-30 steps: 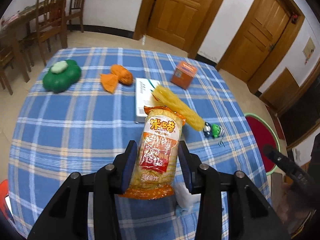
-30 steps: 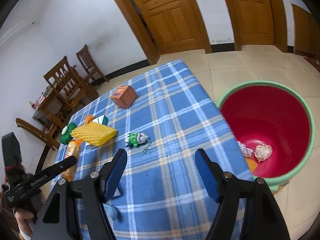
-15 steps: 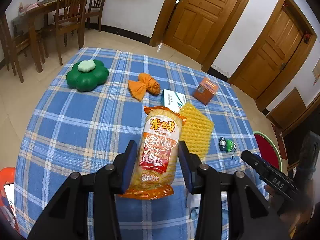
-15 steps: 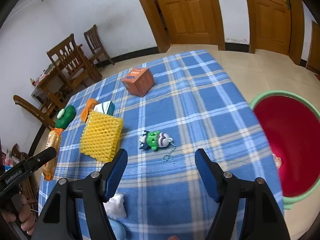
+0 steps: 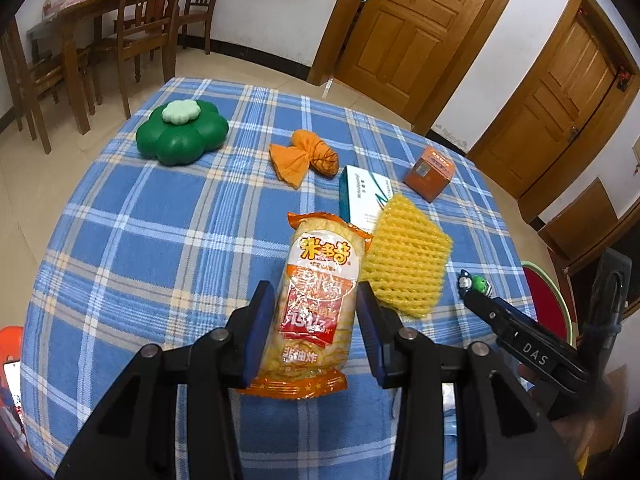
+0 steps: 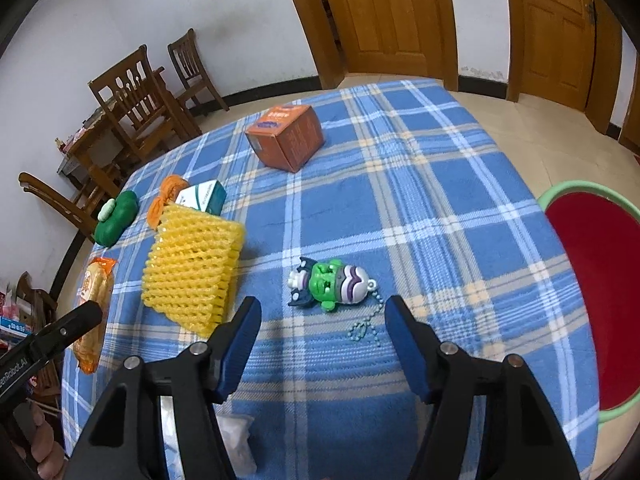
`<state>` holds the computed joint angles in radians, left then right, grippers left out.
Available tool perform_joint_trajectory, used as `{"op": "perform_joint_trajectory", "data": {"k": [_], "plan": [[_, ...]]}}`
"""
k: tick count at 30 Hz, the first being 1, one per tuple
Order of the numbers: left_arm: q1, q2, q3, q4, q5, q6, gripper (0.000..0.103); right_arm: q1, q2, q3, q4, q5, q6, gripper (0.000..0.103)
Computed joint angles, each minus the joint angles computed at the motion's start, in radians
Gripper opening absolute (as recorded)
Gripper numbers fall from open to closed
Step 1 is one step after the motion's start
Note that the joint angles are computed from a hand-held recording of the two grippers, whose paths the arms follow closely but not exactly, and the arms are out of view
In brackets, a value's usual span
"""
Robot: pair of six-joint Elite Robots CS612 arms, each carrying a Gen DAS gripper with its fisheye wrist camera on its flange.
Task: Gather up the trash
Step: 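Grasp the green toy figure with the right gripper while the left gripper holds the snack bag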
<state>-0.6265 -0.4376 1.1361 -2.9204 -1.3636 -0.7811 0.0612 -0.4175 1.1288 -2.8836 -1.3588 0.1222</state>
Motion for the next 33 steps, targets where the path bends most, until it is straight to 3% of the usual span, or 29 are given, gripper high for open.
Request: {"op": "perform_joint_trajectory", "data": {"k": [3, 11, 22, 33], "plan": [[0.001, 0.005, -0.004, -0.003, -0.006, -0.003, 0.042, 0.003, 0.002, -0.002, -0.002, -0.013, -0.011, 0.062], [0.001, 0.013, -0.015, -0.004, -0.021, 0.0, 0.042, 0.006, 0.005, -0.003, -0.018, -0.064, -0.015, 0.036], [-0.007, -0.001, 0.001, -0.025, -0.01, 0.006, 0.042, -0.006, -0.008, 0.028, -0.04, -0.025, 0.012, 0.033], [-0.02, -0.008, -0.005, -0.037, -0.017, 0.029, 0.042, -0.029, -0.063, 0.135, -0.16, 0.018, 0.054, 0.033]]}}
